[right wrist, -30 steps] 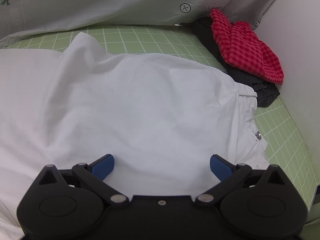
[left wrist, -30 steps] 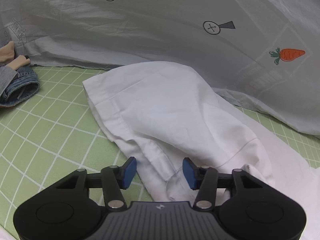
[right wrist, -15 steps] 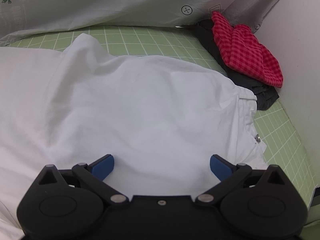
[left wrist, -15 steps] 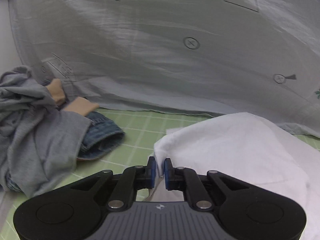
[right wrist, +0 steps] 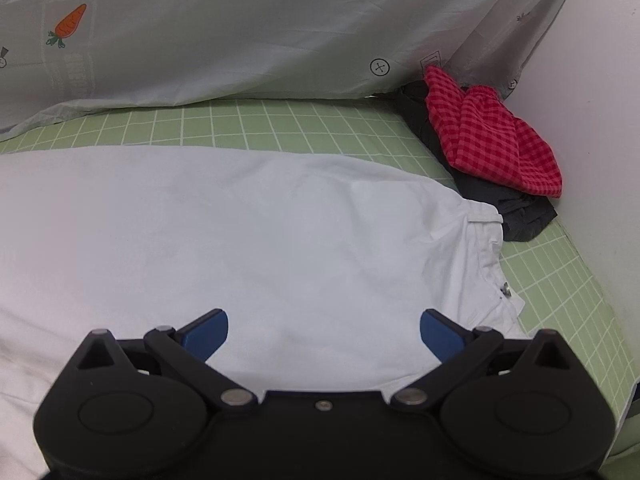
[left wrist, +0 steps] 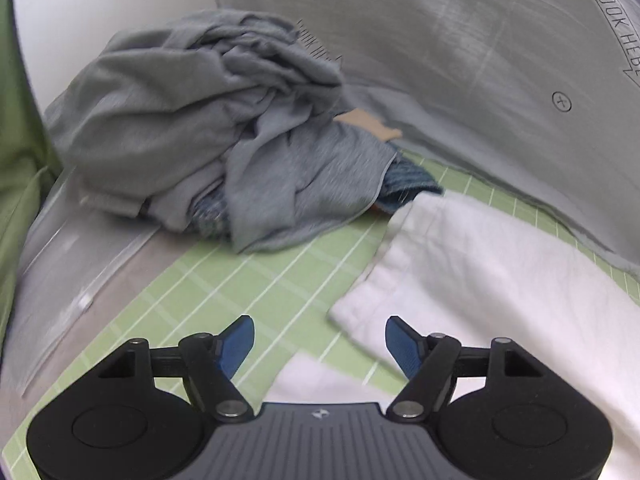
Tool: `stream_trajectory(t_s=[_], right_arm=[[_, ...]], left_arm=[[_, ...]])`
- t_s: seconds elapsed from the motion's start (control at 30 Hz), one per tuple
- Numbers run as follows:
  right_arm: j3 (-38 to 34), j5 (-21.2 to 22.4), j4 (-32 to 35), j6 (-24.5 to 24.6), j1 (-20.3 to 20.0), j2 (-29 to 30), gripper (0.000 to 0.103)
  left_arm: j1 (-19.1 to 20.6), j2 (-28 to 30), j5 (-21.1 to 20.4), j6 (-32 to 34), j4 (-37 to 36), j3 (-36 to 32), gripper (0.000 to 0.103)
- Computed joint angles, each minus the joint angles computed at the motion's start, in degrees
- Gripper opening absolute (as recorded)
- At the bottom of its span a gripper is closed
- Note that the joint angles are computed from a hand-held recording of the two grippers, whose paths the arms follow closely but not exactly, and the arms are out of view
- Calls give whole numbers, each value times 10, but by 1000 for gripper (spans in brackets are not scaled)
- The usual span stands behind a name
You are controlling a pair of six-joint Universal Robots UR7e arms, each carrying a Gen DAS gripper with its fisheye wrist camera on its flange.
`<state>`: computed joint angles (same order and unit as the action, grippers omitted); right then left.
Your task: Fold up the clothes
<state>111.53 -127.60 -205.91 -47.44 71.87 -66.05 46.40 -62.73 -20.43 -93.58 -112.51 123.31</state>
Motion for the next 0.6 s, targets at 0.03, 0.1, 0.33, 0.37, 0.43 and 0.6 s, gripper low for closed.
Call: stream_trajectory(t_s=[0.03, 0.1, 0.33, 0.37, 0.43, 0.6], right_arm=[[14, 9, -3, 2, 0, -11, 103], [45, 24, -6, 3, -2, -34, 103], [137, 53, 16, 11, -22, -107, 103], [147, 55, 19, 12, -26, -116, 103], [165, 58, 24, 12, -32, -131, 103], [207, 67, 25, 1, -44, -168, 103]], left_arm=[[-15, -16, -24, -53, 46, 16, 77], [-47, -44, -76, -145, 109, 49, 77], [-140, -104, -223, -323, 157, 150, 78], [-150, -105, -238, -328, 153, 160, 78], [-165, -108, -254, -336, 144, 173, 78], [-192, -117, -257, -363, 96, 206, 74]])
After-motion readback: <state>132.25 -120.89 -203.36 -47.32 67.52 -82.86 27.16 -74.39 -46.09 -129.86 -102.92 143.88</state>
